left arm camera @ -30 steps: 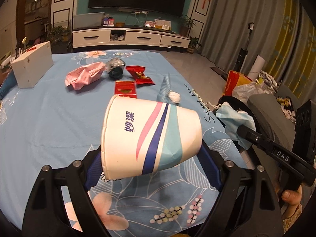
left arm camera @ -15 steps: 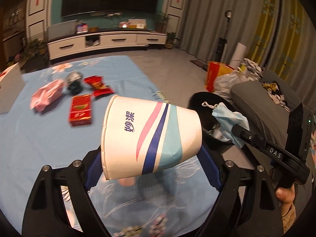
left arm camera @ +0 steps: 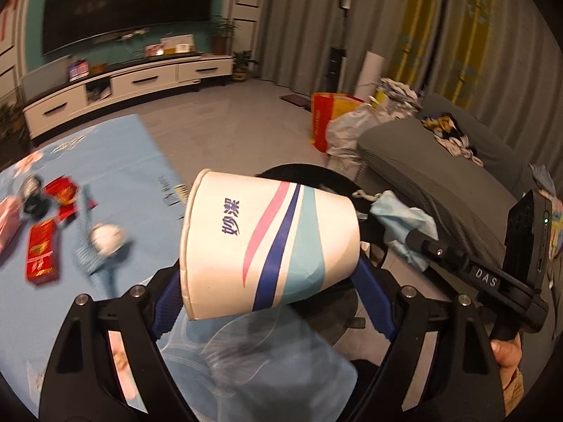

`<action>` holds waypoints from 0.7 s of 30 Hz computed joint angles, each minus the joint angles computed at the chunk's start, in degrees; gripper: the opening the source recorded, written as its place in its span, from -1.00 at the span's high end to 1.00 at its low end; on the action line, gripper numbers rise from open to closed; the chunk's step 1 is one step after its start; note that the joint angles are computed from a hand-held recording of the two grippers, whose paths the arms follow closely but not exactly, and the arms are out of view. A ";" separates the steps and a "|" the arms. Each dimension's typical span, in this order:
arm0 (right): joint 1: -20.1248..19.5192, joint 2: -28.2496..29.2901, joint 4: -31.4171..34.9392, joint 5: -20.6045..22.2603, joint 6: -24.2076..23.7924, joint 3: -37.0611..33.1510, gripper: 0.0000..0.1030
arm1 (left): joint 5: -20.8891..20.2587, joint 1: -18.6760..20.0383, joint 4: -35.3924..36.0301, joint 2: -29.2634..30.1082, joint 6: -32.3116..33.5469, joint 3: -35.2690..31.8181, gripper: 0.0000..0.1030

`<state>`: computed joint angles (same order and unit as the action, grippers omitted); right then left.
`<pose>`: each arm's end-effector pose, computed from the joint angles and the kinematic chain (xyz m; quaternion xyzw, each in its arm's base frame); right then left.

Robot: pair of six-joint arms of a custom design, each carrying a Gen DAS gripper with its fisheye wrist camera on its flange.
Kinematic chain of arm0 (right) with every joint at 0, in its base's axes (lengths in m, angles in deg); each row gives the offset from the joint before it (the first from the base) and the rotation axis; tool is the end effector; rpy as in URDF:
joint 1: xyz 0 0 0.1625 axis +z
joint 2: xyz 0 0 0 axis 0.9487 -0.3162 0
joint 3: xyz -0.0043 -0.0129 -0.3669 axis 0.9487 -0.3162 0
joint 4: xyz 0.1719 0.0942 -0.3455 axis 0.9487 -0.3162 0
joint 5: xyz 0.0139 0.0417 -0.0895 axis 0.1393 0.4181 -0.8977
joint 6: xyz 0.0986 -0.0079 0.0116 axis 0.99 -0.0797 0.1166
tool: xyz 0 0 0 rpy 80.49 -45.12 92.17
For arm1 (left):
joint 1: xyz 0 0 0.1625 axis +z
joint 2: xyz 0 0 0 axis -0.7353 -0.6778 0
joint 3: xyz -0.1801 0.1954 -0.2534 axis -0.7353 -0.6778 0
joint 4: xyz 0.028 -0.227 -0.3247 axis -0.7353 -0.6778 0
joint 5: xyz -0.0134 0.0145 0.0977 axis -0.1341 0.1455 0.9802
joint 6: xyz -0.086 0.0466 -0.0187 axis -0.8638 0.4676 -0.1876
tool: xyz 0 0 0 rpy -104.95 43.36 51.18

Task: Collect trash
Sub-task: 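Carry the cup and mask to the black bin and open both tools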

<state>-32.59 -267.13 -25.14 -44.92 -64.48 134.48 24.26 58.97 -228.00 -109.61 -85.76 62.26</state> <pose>0.0244 -0.2152 0.2973 0.0381 -0.9072 0.4087 0.0924 -0.3060 -0.2682 0.0579 0.2847 0.8853 -0.2977 0.2160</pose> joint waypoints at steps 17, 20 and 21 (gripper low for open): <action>15.86 40.23 -41.70 -12.33 12.14 -2.27 0.69 | -3.04 9.23 -8.07 17.98 14.75 -12.14 -0.65; 17.92 45.80 -45.74 -14.21 13.97 -3.59 0.64 | -3.12 10.01 -8.02 18.89 15.49 -12.99 -0.66; 18.68 47.77 -46.76 -14.89 14.60 -4.24 0.61 | -2.89 10.14 -7.78 19.14 15.48 -13.18 -0.66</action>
<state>-13.90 -219.36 -71.90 -59.81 -49.88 130.24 21.37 69.11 -235.77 -90.47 -70.28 49.08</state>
